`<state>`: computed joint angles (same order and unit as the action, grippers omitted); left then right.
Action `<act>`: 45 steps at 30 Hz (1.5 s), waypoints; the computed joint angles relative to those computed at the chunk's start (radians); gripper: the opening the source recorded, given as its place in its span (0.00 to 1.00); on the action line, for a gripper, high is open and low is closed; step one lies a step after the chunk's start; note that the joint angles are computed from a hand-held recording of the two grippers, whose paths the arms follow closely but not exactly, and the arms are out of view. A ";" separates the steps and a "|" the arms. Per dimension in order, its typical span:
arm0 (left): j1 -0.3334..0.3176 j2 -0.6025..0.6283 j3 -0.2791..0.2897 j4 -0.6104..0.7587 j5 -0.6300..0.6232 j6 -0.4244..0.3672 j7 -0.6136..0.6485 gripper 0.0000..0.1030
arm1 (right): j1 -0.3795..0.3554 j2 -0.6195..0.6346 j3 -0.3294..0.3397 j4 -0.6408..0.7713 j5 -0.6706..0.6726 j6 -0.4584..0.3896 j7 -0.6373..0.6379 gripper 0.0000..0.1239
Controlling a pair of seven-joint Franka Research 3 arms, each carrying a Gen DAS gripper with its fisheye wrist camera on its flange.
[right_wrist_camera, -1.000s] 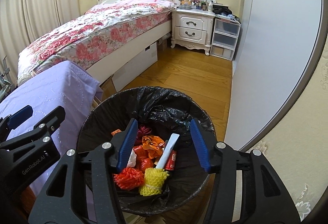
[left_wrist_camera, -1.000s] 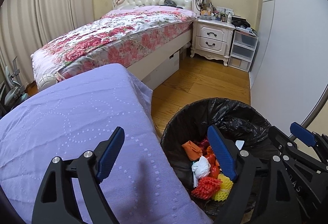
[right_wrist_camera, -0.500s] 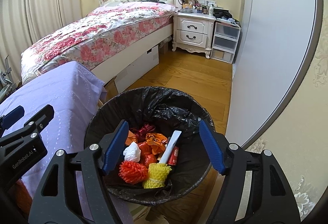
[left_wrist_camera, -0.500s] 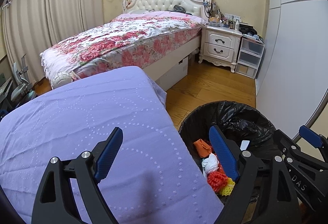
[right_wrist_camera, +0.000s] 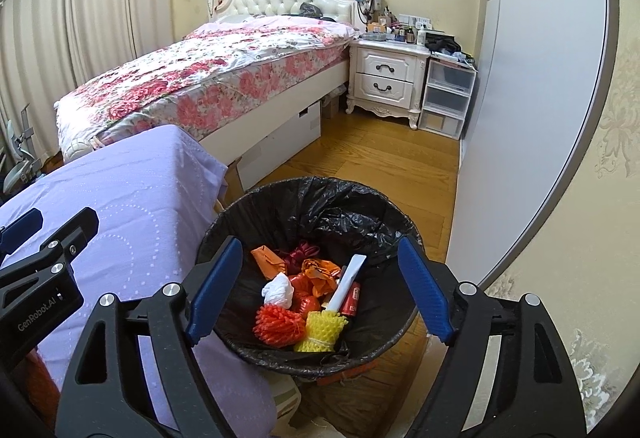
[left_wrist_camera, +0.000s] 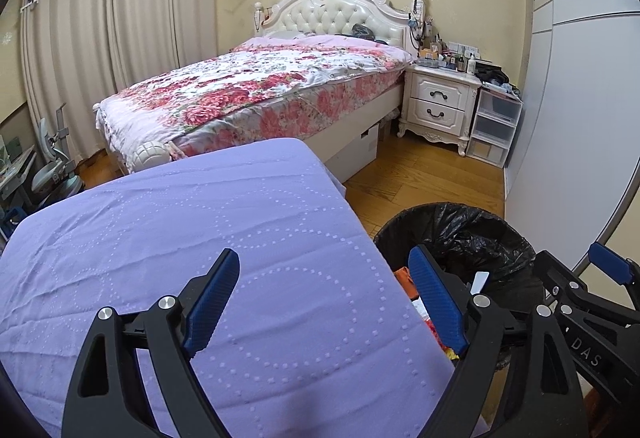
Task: Collect trash
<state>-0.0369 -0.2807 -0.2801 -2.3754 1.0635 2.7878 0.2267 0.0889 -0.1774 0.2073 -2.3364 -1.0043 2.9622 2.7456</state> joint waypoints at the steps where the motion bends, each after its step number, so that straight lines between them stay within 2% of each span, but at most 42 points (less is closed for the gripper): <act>1: -0.002 -0.010 0.001 -0.008 -0.004 -0.004 0.001 0.82 | 0.000 -0.006 0.003 -0.003 -0.006 0.000 0.005 0.63; 13: 0.020 -0.148 -0.012 -0.115 -0.065 0.008 0.023 0.82 | -0.033 -0.092 0.070 -0.060 0.004 0.023 -0.009 0.66; 23: 0.058 -0.264 -0.046 -0.194 -0.125 0.023 0.039 0.82 | -0.108 -0.165 0.166 -0.108 0.040 0.052 -0.031 0.67; 33: 0.079 -0.339 -0.066 -0.247 -0.185 0.034 0.070 0.82 | -0.186 -0.240 0.258 -0.166 0.151 0.091 -0.111 0.67; 45: 0.102 -0.363 -0.092 -0.257 -0.214 0.041 0.085 0.82 | -0.271 -0.289 0.346 -0.202 0.290 0.135 -0.207 0.67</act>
